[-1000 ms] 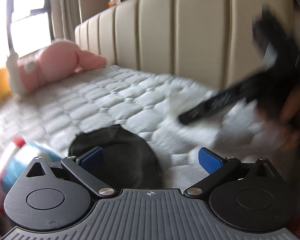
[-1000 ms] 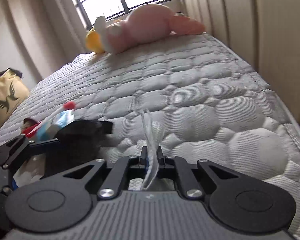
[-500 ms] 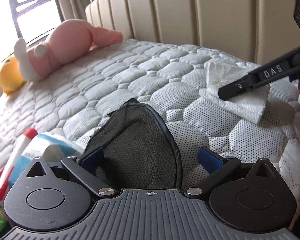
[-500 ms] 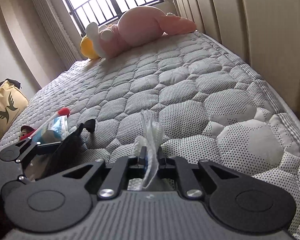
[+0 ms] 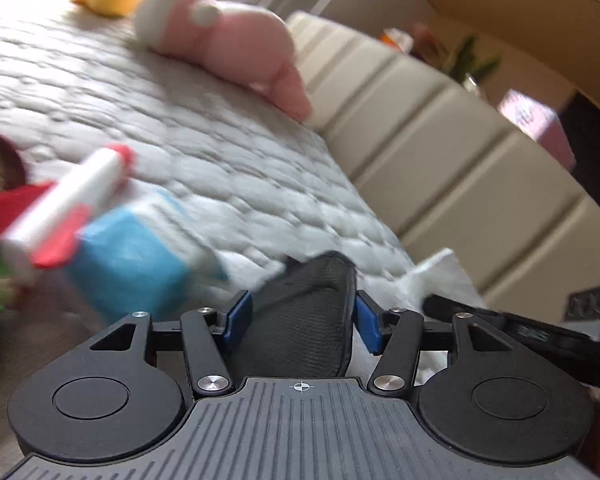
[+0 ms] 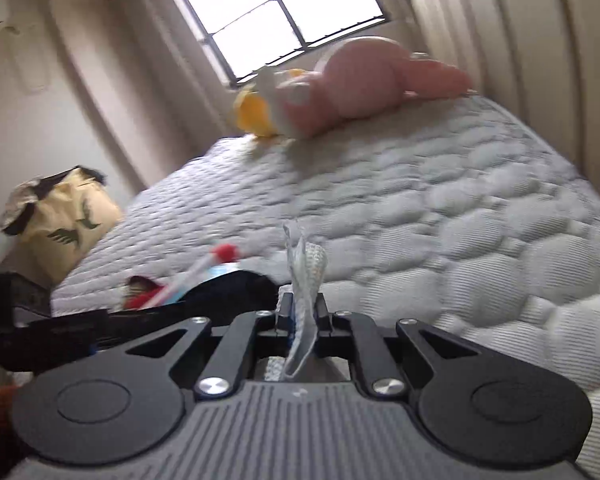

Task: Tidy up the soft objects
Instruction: 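Lower the container onto the mattress and open the left tool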

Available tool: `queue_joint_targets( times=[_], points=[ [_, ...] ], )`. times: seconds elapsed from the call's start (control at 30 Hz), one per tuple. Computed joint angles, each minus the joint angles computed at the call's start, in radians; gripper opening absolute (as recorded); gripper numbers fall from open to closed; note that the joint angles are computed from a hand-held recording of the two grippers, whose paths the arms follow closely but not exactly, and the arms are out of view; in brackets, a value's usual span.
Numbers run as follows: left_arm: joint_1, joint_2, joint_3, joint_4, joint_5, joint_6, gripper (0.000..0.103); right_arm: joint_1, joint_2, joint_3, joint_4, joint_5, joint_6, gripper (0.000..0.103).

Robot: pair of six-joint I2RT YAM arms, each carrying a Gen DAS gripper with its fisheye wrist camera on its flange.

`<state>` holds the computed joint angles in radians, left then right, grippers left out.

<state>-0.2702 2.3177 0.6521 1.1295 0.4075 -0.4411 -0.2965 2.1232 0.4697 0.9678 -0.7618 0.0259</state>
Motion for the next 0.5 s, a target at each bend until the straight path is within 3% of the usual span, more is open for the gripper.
queue_joint_targets(
  times=[0.13, 0.2, 0.37, 0.43, 0.5],
  points=[
    [0.074, -0.024, -0.053, 0.052, -0.060, -0.031, 0.063, 0.168, -0.011, 0.033, 0.026, -0.032, 0.093, 0.009],
    [0.109, -0.021, -0.060, 0.060, -0.039, -0.040, 0.065, 0.257, 0.009, 0.072, 0.040, -0.028, 0.127, 0.009],
    [0.137, -0.005, -0.080, 0.097, -0.030, -0.023, 0.066, 0.454, 0.078, 0.189, -0.056, 0.248, 0.028, 0.009],
    [0.147, -0.004, -0.097, 0.114, -0.023, -0.005, 0.067, 0.451, 0.109, 0.193, -0.053, 0.289, 0.014, 0.009],
    [0.145, -0.004, -0.107, 0.122, -0.012, 0.033, 0.077, 0.417, 0.126, 0.181, -0.048, 0.295, 0.011, 0.009]
  ],
)
